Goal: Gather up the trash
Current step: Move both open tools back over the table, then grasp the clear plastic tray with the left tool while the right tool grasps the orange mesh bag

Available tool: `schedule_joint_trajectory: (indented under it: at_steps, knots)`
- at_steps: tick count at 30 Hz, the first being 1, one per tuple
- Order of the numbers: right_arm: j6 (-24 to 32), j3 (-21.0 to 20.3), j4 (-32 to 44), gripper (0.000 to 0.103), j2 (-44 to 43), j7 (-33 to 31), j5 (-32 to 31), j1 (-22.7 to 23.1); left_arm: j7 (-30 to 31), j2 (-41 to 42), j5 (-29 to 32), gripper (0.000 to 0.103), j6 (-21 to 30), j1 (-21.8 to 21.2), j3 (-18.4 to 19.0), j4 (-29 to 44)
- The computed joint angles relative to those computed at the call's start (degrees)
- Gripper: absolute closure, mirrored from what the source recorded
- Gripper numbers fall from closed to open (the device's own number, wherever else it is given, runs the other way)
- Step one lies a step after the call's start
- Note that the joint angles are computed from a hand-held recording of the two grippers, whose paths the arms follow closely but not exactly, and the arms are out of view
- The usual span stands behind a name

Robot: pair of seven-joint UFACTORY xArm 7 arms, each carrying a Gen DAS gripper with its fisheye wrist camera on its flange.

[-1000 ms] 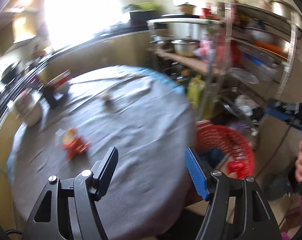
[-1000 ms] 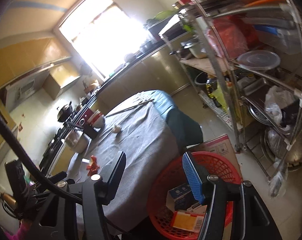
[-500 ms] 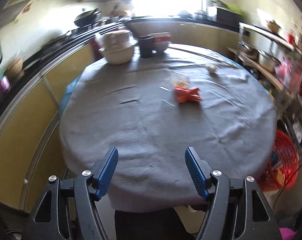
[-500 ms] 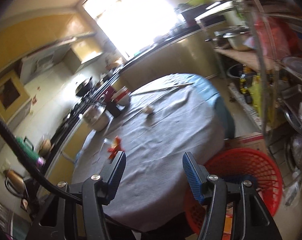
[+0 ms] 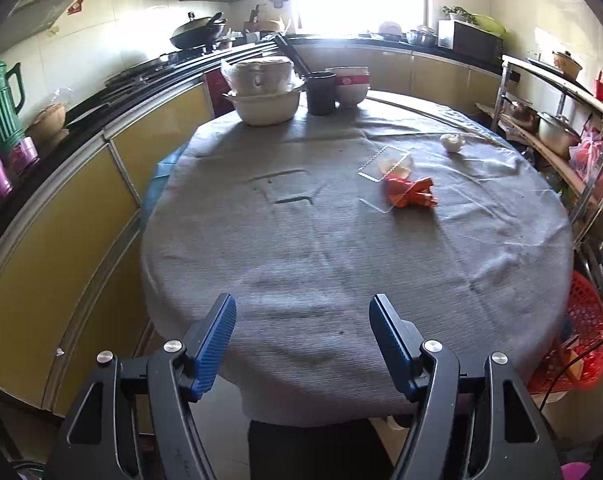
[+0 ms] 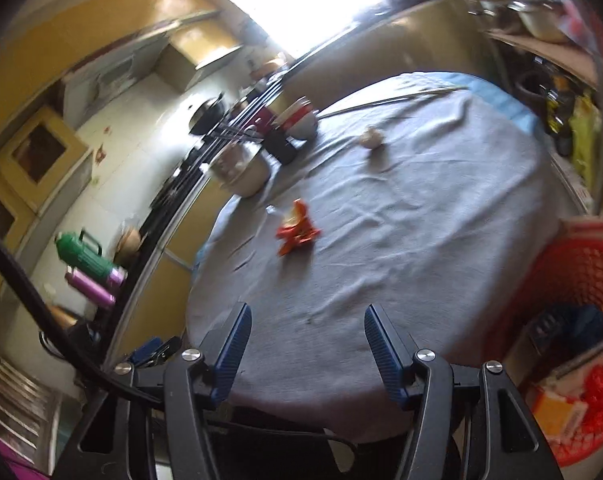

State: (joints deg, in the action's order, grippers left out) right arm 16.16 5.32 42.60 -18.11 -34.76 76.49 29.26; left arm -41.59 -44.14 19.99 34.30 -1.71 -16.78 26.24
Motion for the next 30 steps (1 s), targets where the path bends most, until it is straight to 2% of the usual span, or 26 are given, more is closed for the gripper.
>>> schedule_joint_trajectory:
  at_steps: [3,9,12,16,18,21,23,26,28,30]
  knots:
    - [-1.5,1.5,2.2,0.040,1.8,-1.6,-1.2,1.1,0.3,0.0,-0.6,0.033,0.0,0.1,1.3,-0.4]
    - [-1.5,2.7,3.5,0.040,5.2,1.0,-5.3,2.0,1.8,3.1,-2.9,0.033,-2.3,0.7,4.4,0.3]
    - [-0.6,2.3,3.6,0.040,6.3,1.6,-5.1,1.7,5.0,8.6,-5.0,0.033,-5.9,-0.1,7.0,3.6]
    - [0.5,2.2,4.3,0.040,8.0,1.5,-3.6,0.7,10.1,19.0,-5.1,0.026,-10.9,0.0,7.8,11.0]
    - [0.7,2.5,4.5,0.040,8.4,1.9,-3.8,0.0,15.3,24.6,-7.5,0.025,-13.4,-2.4,10.2,14.9]
    - [0.9,2.7,4.5,0.040,8.9,2.3,-4.3,-0.9,22.3,32.5,-11.3,0.025,-13.8,-4.4,12.3,21.5]
    - [1.1,2.9,4.4,0.040,9.1,3.0,-4.9,-1.4,28.9,37.6,-16.9,0.025,-13.4,-6.1,14.1,26.0]
    - [1.1,2.9,4.4,0.040,9.6,3.2,-5.0,-1.9,35.2,43.1,-22.3,0.025,-12.0,-6.1,14.2,31.5]
    - [1.1,2.9,4.6,0.040,10.0,3.3,-5.2,-2.2,43.1,46.0,-28.1,0.025,-11.3,-6.0,13.7,34.5]
    - [1.4,2.9,4.8,0.040,10.6,3.3,-5.0,-2.5,46.7,48.0,-29.1,0.025,-10.7,-5.8,13.0,36.4]
